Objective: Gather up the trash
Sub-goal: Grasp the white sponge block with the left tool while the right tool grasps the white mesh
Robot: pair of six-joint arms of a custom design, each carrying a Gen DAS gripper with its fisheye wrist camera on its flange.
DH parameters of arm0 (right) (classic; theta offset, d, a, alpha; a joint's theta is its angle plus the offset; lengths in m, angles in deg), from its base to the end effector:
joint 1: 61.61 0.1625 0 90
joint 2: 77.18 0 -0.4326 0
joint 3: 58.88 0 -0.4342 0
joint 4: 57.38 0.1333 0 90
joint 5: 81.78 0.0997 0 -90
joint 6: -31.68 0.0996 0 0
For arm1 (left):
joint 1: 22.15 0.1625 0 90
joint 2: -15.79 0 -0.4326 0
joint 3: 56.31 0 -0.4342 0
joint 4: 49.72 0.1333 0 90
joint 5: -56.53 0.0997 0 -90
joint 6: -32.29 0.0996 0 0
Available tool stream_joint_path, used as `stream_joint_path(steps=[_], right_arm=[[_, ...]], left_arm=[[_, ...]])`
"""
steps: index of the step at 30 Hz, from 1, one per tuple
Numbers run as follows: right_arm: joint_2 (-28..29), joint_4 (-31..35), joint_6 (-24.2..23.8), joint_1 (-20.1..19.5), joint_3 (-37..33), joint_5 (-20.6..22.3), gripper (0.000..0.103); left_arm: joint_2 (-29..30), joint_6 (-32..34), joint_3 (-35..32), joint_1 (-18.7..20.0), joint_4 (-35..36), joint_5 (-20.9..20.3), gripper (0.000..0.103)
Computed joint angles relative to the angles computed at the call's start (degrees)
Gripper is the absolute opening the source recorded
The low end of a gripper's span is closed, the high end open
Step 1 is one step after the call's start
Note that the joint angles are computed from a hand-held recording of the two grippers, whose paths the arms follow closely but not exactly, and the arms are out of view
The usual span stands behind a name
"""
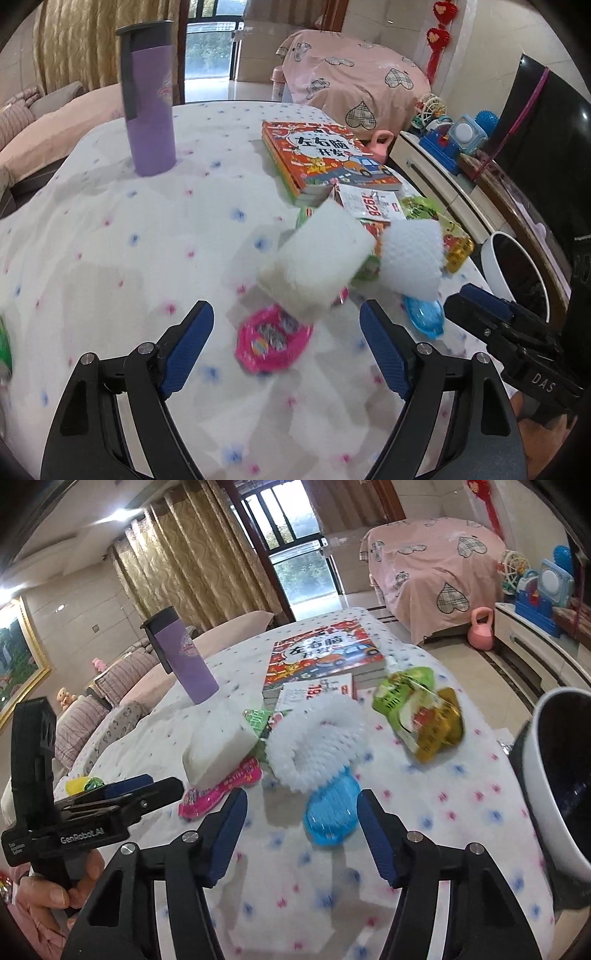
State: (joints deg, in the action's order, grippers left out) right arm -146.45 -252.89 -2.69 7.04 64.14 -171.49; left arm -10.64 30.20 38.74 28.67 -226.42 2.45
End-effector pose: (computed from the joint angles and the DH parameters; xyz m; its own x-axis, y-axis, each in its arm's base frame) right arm -0.0755 -0.5608 0.2336 -0.8972 -0.0280 0.4408 -0.3406 0.6793 -0.6501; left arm -0.2718 -0.6370 -0.0950 -0.7642 0.3434 -0.5460 0.5731 0.7499 -0.3305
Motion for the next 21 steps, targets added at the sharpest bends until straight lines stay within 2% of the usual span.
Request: stream_joint_path(steps=[4, 7, 9, 10, 13, 21], right_arm=[[2.2, 1.75, -0.09, 0.94, -3.0, -0.58, 0.057], [3.76, 3.68, -0.61, 1.4, -5.2, -1.36, 0.044], [4.48, 4.85, -0.8, 1.57, -6.25, -2.07, 0.019], [4.51, 5.44, -0.8, 1.51, -6.42, -1.91, 0.014], [3.69, 5.05, -1.24, 1.13, -5.48, -0.75, 0.011], [0.1, 4.3, -1.79, -0.09, -1.97, 2.05, 0.009]], left_arm=[[2.03, 2.5, -3.08, 0.38, 1.03, 1.12, 0.083], [3.26, 5.03, -4.5, 0.74, 0.43, 0.73, 0.082], [3.59, 6.09, -4.67, 0.63, 0.72, 0.46, 0.056], [3.57, 6.21, -4.81, 0.69, 1.61, -0.2, 0.056], [3.47, 7.34, -3.98, 0.22, 0.3, -0.39, 0.053], [0.27, 3.29, 0.6, -1.05, -1.55, -3.31, 0.052]])
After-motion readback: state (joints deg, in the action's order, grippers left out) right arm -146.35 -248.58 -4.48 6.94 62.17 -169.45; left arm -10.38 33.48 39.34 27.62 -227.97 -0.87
